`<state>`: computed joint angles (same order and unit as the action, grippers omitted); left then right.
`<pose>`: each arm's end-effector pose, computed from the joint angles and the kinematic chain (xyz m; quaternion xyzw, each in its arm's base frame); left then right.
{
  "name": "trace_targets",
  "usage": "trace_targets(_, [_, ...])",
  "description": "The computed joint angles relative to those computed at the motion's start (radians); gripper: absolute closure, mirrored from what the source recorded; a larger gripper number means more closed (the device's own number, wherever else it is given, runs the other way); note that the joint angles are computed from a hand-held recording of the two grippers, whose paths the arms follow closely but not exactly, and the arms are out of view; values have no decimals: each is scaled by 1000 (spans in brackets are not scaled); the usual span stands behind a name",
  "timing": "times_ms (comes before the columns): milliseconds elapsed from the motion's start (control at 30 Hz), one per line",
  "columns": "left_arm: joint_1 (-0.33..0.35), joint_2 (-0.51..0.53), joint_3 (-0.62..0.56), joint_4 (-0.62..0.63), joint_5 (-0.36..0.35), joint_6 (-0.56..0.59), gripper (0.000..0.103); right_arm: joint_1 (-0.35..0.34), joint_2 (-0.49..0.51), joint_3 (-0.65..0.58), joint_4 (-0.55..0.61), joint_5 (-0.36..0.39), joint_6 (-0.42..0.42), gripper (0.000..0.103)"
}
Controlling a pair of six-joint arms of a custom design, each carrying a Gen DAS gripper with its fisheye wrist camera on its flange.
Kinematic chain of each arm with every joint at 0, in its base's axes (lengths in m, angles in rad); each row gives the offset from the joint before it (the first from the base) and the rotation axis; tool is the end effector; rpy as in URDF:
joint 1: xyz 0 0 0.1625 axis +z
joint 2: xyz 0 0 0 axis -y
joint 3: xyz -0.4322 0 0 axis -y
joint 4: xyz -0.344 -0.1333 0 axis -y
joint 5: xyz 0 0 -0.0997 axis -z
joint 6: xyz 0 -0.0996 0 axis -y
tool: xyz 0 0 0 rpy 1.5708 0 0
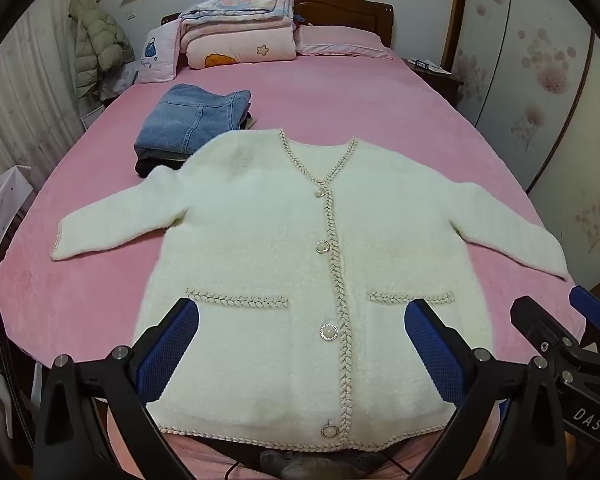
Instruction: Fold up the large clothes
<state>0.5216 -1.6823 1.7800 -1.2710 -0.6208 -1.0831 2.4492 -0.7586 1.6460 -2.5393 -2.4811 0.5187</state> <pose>-0.2086 -0.3671 0.4664 0.0755 0.8732 -0.3076 0.3705 0.5238 -0.3635 0.1402 0.1430 -0.8862 0.3104 0.3129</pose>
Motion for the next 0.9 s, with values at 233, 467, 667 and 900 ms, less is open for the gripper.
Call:
trace_targets(233, [-10, 10, -2, 25, 8, 9, 1, -7, 0, -7, 31, 14, 12, 0])
trace_targets(467, [8, 3, 1, -11, -13, 5, 1, -10, -3, -6, 29, 34, 14, 0])
trace_targets(667, [3, 10, -9, 15, -1, -25, 1, -17, -4, 17, -8, 43, 19, 0])
trace_targets(900, [9, 17, -17, 20, 9, -32, 1, -14, -2, 11, -5, 36, 16, 0])
